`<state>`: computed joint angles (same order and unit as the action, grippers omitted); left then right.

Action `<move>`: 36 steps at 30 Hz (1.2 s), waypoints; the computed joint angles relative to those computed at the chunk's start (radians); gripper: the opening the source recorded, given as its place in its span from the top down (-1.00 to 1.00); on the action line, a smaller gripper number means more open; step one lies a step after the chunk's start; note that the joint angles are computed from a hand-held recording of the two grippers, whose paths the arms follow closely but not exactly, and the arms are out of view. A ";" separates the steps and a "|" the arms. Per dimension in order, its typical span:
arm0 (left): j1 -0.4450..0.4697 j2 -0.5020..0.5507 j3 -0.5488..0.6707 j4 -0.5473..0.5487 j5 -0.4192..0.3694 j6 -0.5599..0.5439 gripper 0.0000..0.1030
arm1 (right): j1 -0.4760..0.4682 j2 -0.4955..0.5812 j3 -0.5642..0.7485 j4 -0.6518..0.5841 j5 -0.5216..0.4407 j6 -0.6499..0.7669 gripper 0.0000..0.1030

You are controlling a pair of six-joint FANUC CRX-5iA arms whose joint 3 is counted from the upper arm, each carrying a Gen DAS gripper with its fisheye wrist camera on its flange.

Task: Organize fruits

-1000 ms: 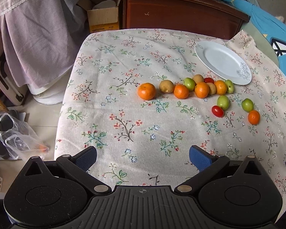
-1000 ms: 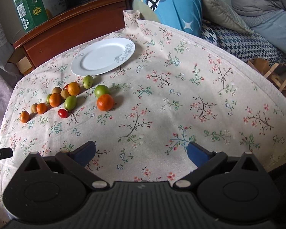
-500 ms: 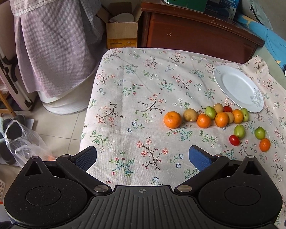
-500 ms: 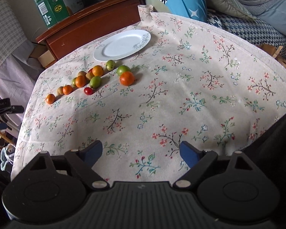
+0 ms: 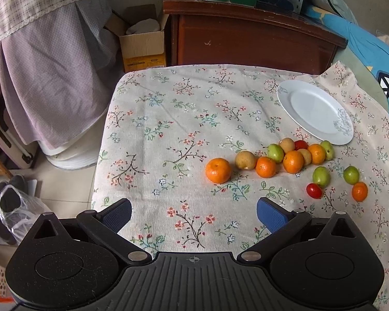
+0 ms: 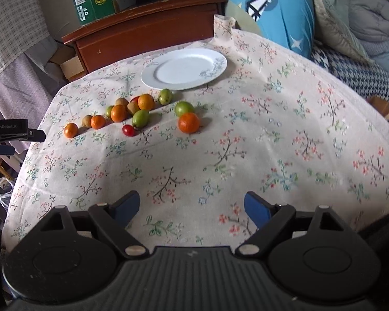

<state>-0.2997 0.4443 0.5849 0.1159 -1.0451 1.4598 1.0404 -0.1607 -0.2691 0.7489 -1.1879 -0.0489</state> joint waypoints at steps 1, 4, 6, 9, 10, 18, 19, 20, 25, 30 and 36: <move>0.000 0.011 0.011 0.006 0.006 -0.021 -0.99 | -0.026 0.003 0.010 -0.010 0.026 0.029 -0.70; 0.005 0.040 0.029 0.051 0.030 -0.089 -0.99 | -0.112 0.012 0.025 -0.025 0.137 0.113 -0.69; 0.005 0.069 0.054 0.085 0.019 -0.142 -0.99 | -0.160 0.034 0.051 -0.046 0.180 0.191 -0.69; 0.001 0.097 0.074 0.101 0.017 -0.186 -0.99 | -0.224 0.066 0.087 -0.092 0.245 0.313 -0.68; 0.000 0.104 0.081 0.100 0.015 -0.198 -0.98 | -0.240 0.077 0.097 -0.102 0.260 0.343 -0.68; -0.008 0.158 0.138 0.086 -0.007 -0.233 -0.97 | -0.293 0.127 0.127 -0.148 0.284 0.400 -0.62; -0.010 0.163 0.146 0.079 -0.009 -0.234 -0.97 | -0.293 0.134 0.135 -0.156 0.270 0.405 -0.62; -0.011 0.169 0.152 0.076 -0.008 -0.236 -0.97 | -0.296 0.139 0.140 -0.166 0.267 0.412 -0.62; -0.022 0.194 0.189 0.045 -0.028 -0.237 -0.97 | -0.298 0.151 0.151 -0.188 0.266 0.449 -0.57; -0.030 0.206 0.203 0.041 -0.040 -0.240 -0.97 | -0.305 0.172 0.176 -0.216 0.248 0.468 -0.49; -0.033 0.218 0.215 0.041 -0.045 -0.251 -0.92 | -0.310 0.177 0.178 -0.221 0.253 0.474 -0.45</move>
